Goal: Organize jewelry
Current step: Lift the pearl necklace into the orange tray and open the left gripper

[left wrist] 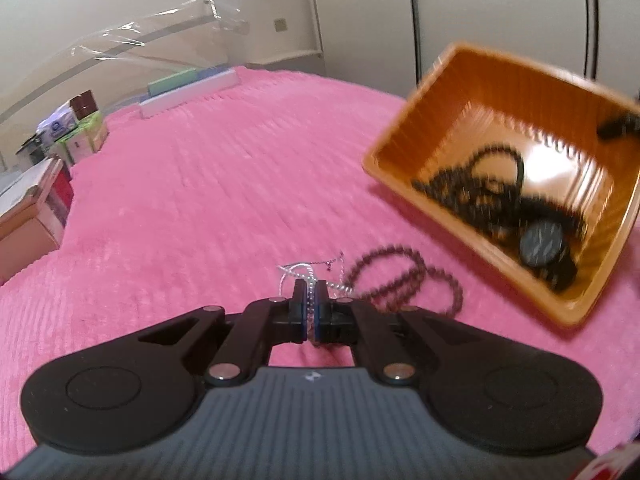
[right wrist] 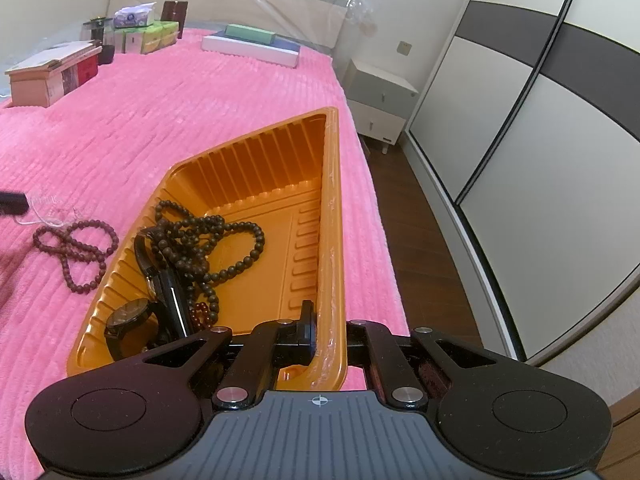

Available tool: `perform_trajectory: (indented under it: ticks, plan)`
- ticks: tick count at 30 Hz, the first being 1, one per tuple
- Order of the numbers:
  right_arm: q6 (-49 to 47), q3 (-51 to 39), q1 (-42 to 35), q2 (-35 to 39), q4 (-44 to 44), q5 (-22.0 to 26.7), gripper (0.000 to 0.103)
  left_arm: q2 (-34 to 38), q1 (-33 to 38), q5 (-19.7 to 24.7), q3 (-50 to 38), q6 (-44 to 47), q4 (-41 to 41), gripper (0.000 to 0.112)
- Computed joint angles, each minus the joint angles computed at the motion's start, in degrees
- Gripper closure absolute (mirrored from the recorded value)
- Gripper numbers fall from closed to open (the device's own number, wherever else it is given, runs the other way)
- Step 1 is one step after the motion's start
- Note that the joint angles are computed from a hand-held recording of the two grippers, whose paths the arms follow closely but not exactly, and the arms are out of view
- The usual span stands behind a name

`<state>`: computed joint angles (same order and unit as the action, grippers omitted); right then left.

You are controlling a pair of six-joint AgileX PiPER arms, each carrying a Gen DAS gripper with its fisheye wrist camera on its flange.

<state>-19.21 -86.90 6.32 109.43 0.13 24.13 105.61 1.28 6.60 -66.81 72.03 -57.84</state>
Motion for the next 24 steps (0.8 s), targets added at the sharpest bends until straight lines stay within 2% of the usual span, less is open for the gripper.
perform_trajectory:
  ticks: [6, 12, 24]
  plan:
    - [0.1, 0.4, 0.1, -0.3, -0.1, -0.2, 0.098, -3.5, 3.2, 5.4, -2.1, -3.4, 0.7, 0.110]
    - [0.0, 0.4, 0.0, -0.3, 0.0, -0.2, 0.098, -5.6, 4.7, 8.9, -4.0, -6.6, 2.5, 0.110]
    - [0.1, 0.4, 0.1, -0.3, -0.1, -0.2, 0.098, -8.6, 3.6, 15.0, -9.2, -8.4, 1.6, 0.110]
